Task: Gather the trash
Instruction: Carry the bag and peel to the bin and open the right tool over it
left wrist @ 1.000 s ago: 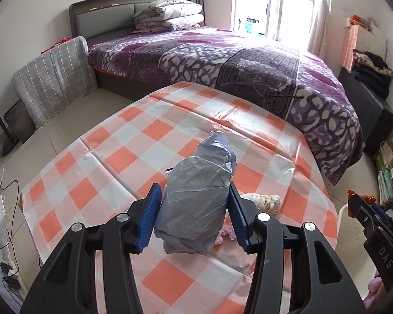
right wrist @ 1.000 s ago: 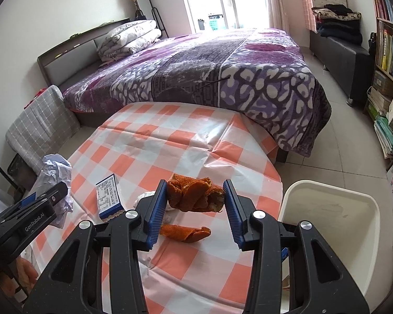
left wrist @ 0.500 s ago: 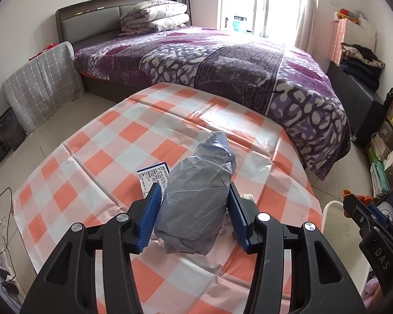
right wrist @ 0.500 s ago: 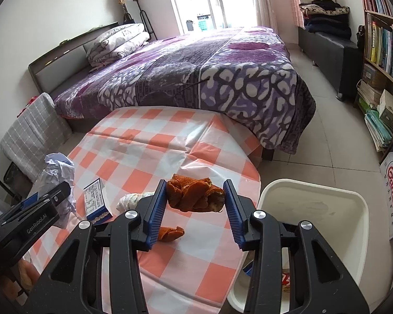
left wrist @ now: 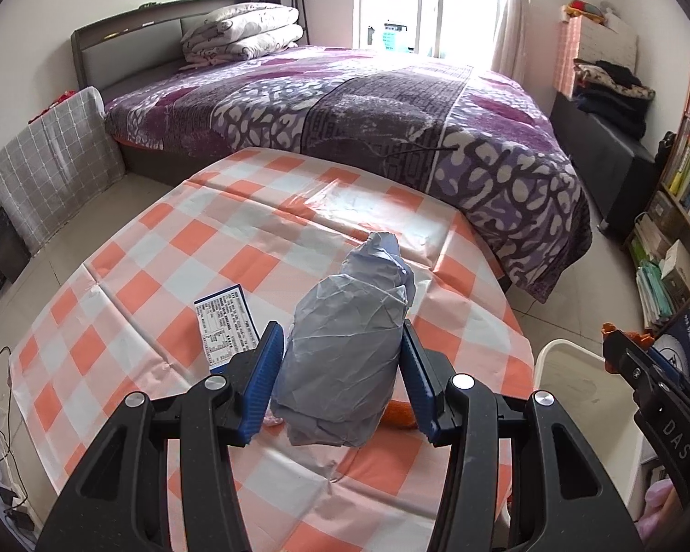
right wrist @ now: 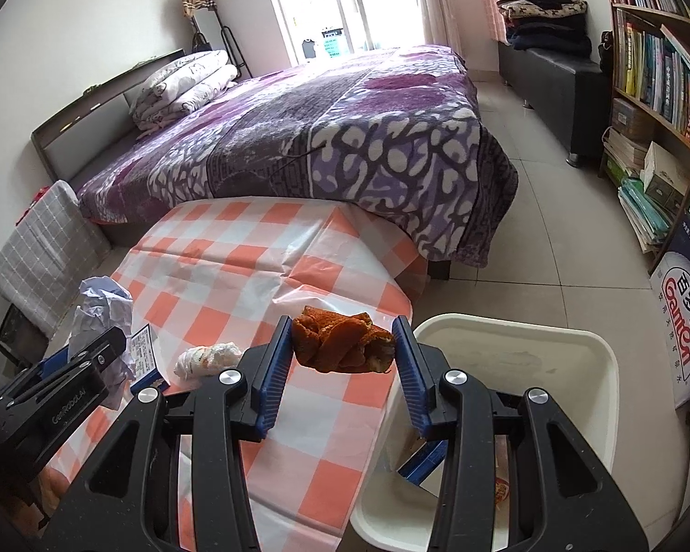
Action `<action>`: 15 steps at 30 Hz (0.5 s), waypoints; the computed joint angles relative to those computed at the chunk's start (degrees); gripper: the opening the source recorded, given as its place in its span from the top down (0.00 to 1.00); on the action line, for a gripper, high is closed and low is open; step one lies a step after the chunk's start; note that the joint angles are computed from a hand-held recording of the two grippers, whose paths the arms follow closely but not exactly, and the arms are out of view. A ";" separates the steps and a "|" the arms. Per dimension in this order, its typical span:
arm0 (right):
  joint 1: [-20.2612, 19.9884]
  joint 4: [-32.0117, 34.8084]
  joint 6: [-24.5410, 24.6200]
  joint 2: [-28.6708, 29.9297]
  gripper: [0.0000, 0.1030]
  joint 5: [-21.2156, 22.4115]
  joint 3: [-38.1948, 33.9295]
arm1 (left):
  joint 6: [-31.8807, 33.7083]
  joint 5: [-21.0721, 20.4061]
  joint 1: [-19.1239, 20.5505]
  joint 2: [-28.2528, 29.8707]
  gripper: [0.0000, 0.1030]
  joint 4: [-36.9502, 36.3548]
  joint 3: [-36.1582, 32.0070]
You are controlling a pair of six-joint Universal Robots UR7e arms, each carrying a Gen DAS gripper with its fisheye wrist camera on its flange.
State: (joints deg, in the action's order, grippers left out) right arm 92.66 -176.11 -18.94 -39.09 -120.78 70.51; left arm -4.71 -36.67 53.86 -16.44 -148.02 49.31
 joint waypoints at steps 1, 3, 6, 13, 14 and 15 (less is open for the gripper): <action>-0.16 -0.01 0.27 -0.26 0.60 -0.05 0.14 | 0.22 -0.11 -0.14 0.29 0.51 0.05 -0.25; -0.47 -0.16 0.67 -0.79 0.60 -0.14 0.47 | 0.47 -0.34 -0.37 0.77 0.51 0.36 -0.69; -0.90 -0.27 1.14 -1.46 0.60 -0.18 0.86 | 0.99 -0.58 -0.76 1.58 0.51 0.58 -1.37; -1.87 -0.36 2.69 -3.02 0.60 -0.46 1.62 | 1.56 -1.42 -1.55 3.27 0.51 1.50 -3.02; -2.03 -0.33 2.98 -3.30 0.60 -0.59 1.77 | 1.63 -1.60 -1.65 3.48 0.51 1.67 -3.26; -2.15 -0.34 3.17 -3.53 0.60 -0.65 1.95 | 1.72 -1.80 -1.81 3.77 0.51 1.93 -3.61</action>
